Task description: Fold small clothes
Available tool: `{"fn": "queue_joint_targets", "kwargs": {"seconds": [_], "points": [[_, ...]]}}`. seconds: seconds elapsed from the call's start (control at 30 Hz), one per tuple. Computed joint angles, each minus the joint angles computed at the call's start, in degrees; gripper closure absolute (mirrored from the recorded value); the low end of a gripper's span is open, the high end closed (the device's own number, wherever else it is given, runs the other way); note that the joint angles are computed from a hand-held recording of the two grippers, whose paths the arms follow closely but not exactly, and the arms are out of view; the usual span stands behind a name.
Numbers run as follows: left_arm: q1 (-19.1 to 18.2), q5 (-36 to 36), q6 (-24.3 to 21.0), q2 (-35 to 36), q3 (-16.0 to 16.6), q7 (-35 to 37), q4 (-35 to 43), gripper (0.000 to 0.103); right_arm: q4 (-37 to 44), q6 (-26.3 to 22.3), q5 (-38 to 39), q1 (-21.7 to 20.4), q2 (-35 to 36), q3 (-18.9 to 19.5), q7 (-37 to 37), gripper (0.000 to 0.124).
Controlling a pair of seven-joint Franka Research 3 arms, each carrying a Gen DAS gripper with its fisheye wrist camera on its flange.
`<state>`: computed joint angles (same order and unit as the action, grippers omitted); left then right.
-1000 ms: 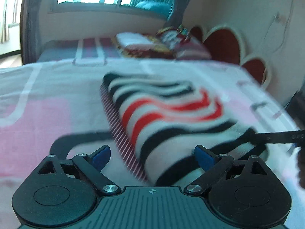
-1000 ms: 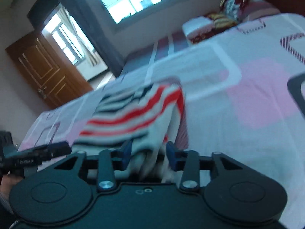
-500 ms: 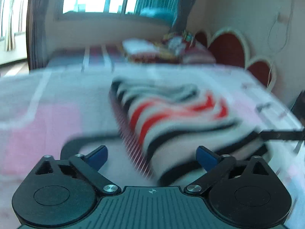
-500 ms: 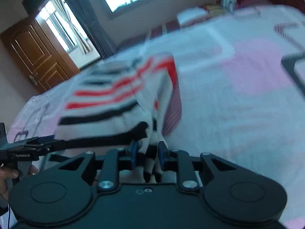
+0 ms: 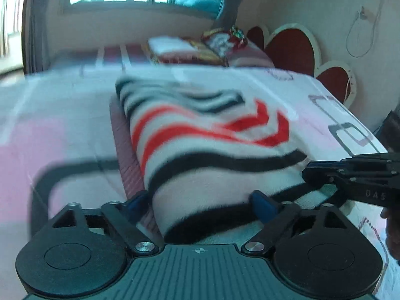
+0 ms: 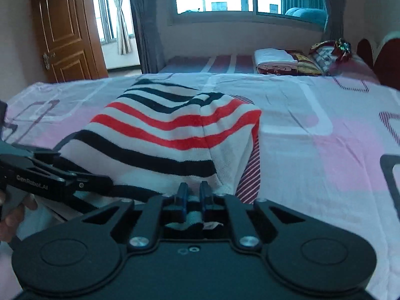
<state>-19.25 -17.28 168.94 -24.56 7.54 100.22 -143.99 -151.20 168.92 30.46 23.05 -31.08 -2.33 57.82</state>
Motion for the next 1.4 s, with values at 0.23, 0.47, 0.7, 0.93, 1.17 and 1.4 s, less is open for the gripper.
{"fn": "queue_joint_targets", "kwargs": {"seconds": [0.23, 0.47, 0.7, 0.93, 1.17, 1.4], "points": [[12.1, 10.9, 2.9, 2.6, -6.6, -12.3, 4.2, 0.017, 3.6, 4.6, 3.3, 4.2, 1.7, -3.9, -2.8, 0.104], [20.4, 24.7, -1.1, 6.5, -13.3, -21.6, 6.3, 0.001, 4.0, 2.9, 5.8, 3.2, 6.1, -3.8, -5.2, 0.108], [14.1, 20.0, -2.0, 5.2, -8.3, -20.3, 7.5, 0.016, 5.7, -1.3, 2.3, -1.4, 5.9, -0.5, -3.1, 0.107], [-1.8, 9.4, 1.7, 0.2, -0.6, -2.1, 4.5, 0.015, 6.1, -3.4, 7.1, 1.3, 1.8, -3.1, -6.3, 0.103], [8.3, 20.0, 1.0, 1.3, -11.9, -7.2, 2.1, 0.009, 2.8, -3.3, 5.9, -0.6, 1.3, -0.8, -5.7, 0.101], [9.9, 26.2, 0.0, -0.9, -13.5, -12.3, 1.1, 0.009, 0.8, -1.1, 5.8, 0.6, -0.3, -1.1, -6.2, 0.096]]}}
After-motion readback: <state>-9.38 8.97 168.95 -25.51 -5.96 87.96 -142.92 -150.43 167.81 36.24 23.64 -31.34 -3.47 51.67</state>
